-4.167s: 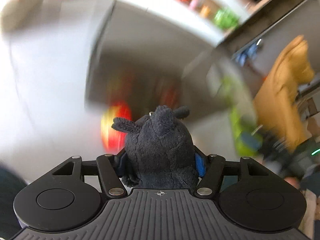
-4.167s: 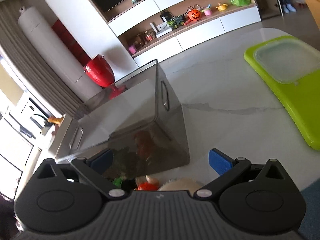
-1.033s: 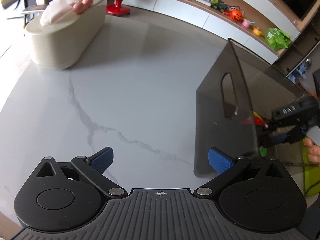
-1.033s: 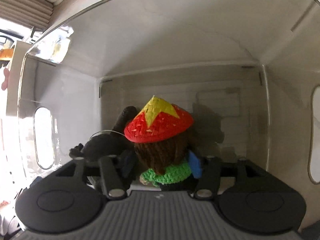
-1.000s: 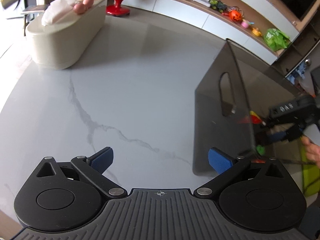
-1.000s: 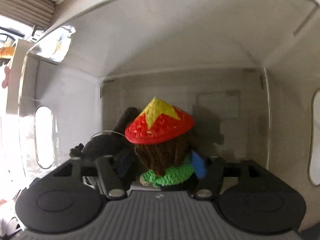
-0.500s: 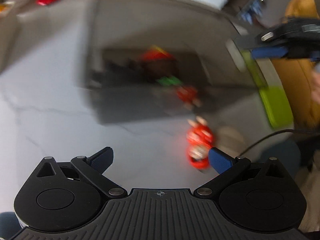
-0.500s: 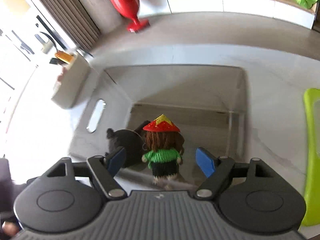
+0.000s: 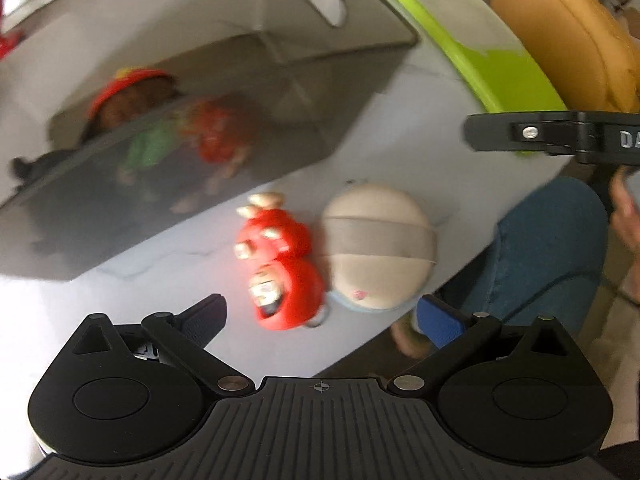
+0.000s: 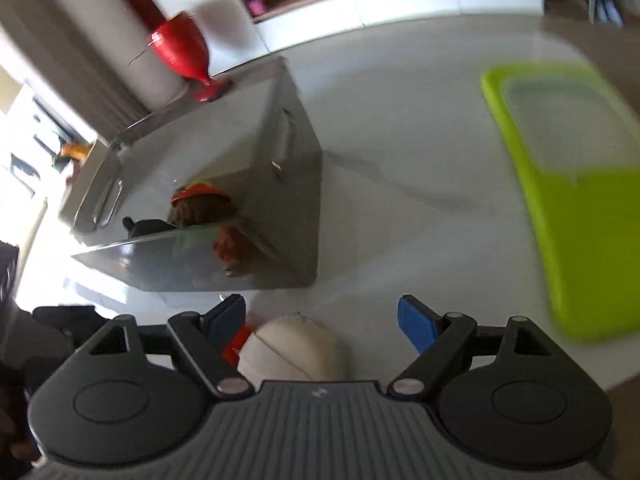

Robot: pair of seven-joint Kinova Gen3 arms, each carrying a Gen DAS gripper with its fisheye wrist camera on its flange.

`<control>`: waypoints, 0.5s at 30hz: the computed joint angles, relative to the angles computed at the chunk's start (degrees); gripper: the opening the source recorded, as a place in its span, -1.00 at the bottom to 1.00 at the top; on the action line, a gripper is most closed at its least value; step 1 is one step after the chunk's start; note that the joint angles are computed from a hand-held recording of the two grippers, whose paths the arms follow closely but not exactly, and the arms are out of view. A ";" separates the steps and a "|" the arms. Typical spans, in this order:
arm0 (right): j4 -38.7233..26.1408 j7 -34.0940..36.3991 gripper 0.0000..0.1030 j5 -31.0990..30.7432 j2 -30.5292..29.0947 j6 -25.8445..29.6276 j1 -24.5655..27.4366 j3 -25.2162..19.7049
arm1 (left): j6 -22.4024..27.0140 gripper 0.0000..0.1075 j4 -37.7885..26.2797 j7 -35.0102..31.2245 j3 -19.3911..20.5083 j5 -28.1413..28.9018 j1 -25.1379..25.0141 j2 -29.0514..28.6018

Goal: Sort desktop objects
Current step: 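Reach the left gripper to the red round doll and grasp it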

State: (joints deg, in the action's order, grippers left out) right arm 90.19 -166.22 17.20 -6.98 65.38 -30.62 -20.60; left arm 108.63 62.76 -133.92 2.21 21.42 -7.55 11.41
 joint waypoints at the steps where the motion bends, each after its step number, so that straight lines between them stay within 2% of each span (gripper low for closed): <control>1: 1.52 0.10 0.65 -1.53 -0.79 -2.03 0.22 0.98 | 1.32 0.92 -0.41 0.22 -0.06 2.25 -0.72 1.53; 3: 3.12 -0.70 0.64 -2.09 -1.46 -3.84 0.80 1.19 | 3.35 0.92 -0.68 2.14 -0.05 6.53 -2.48 4.27; 5: 3.39 -2.94 0.65 -0.05 -1.41 -3.23 1.63 -0.43 | 4.17 0.92 -0.14 5.49 -0.49 10.66 -4.90 6.02; 8: 4.73 -4.74 0.66 0.76 -1.69 -4.39 1.91 -0.68 | 3.08 0.92 0.91 9.21 -0.56 14.83 -8.04 6.71; 12: 5.99 -5.75 0.66 0.91 -0.96 -5.90 2.18 -0.89 | -1.19 0.92 3.27 10.15 -0.89 10.00 -7.18 4.78; 15: 4.51 -7.79 0.66 5.25 1.51 -2.31 0.53 -2.67 | -1.81 0.92 4.19 10.59 -0.94 6.42 -6.22 4.88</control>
